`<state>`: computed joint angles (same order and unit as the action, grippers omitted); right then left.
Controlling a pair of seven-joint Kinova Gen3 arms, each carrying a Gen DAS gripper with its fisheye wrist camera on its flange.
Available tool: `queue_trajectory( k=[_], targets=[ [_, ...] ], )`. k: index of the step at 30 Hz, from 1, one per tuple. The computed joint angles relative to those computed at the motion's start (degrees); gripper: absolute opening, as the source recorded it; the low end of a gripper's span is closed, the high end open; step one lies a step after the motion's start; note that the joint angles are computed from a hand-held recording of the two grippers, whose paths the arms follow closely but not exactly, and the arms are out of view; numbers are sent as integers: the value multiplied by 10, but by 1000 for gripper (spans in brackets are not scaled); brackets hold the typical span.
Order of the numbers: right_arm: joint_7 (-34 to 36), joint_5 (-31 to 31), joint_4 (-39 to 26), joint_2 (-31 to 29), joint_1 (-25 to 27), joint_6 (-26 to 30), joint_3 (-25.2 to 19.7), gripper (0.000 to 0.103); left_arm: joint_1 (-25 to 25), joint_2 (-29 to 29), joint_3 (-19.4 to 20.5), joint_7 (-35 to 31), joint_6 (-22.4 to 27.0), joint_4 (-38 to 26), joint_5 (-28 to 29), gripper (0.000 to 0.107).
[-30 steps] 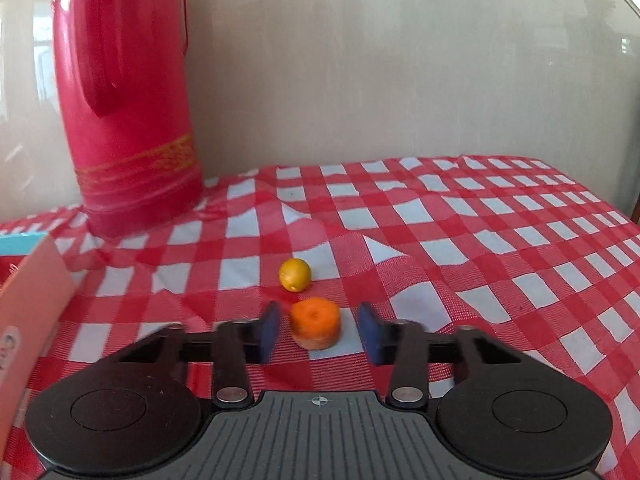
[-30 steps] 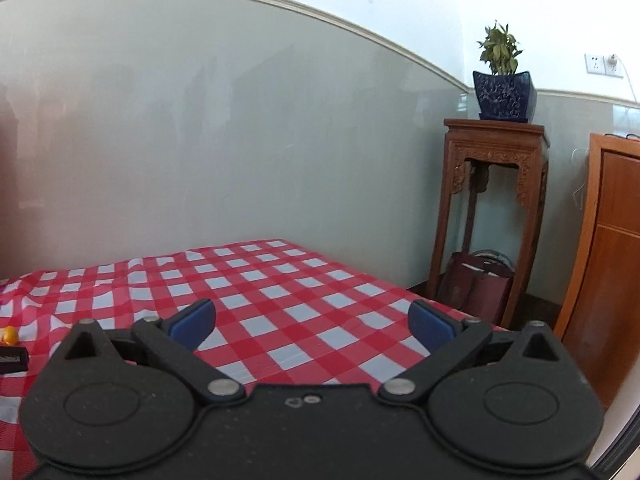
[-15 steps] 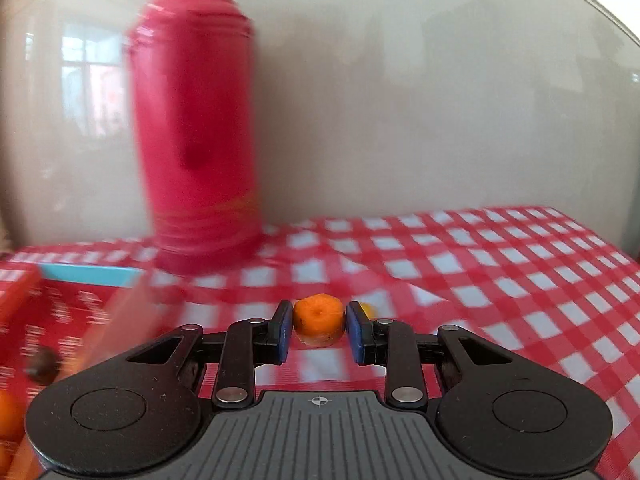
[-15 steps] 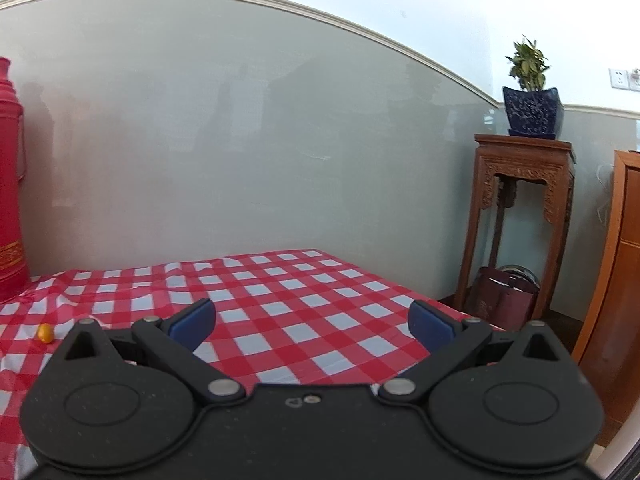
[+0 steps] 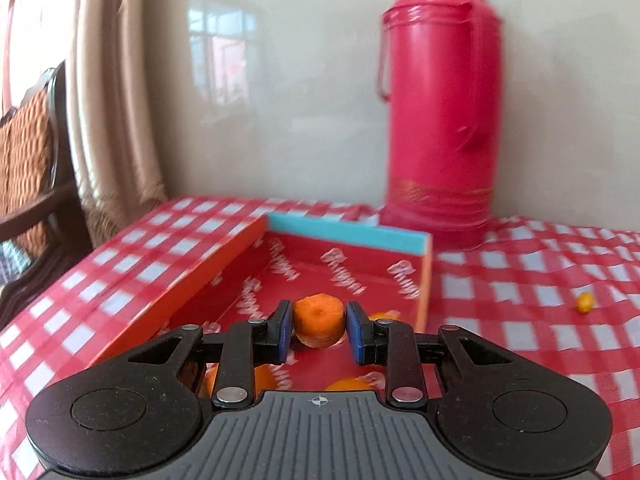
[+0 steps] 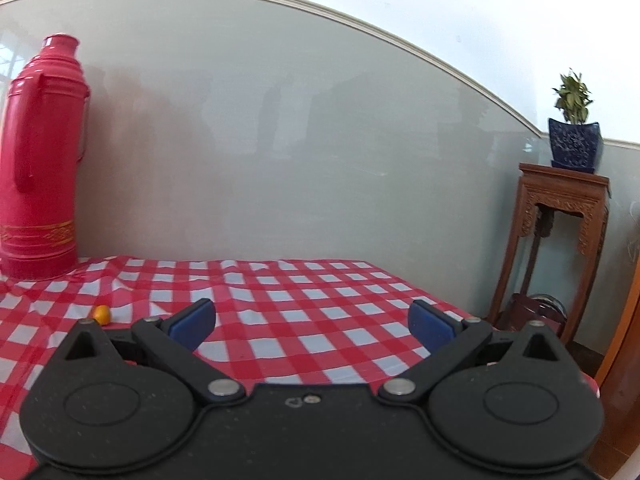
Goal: Organize fruits
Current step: 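Carry the fruit into the box and open the left gripper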
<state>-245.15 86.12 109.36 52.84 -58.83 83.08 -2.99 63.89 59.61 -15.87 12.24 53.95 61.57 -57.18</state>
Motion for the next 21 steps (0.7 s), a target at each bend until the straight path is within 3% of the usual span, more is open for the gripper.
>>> queue_trajectory(
  k=[9, 10, 13, 21],
  targets=[
    [14, 16, -6, 3, -9, 6, 1, 97, -8, -18, 7, 30, -22, 36, 20, 30],
    [12, 20, -4, 2, -9, 4, 0, 97, -3, -21, 4, 40, -21, 41, 19, 38],
    [12, 28, -5, 0, -7, 0, -2, 97, 18, -23, -13, 79, -1, 53, 3, 91],
    [34, 52, -23, 2, -11, -13, -4, 97, 55, -55, -12, 162, 55, 121, -79, 94]
  ],
)
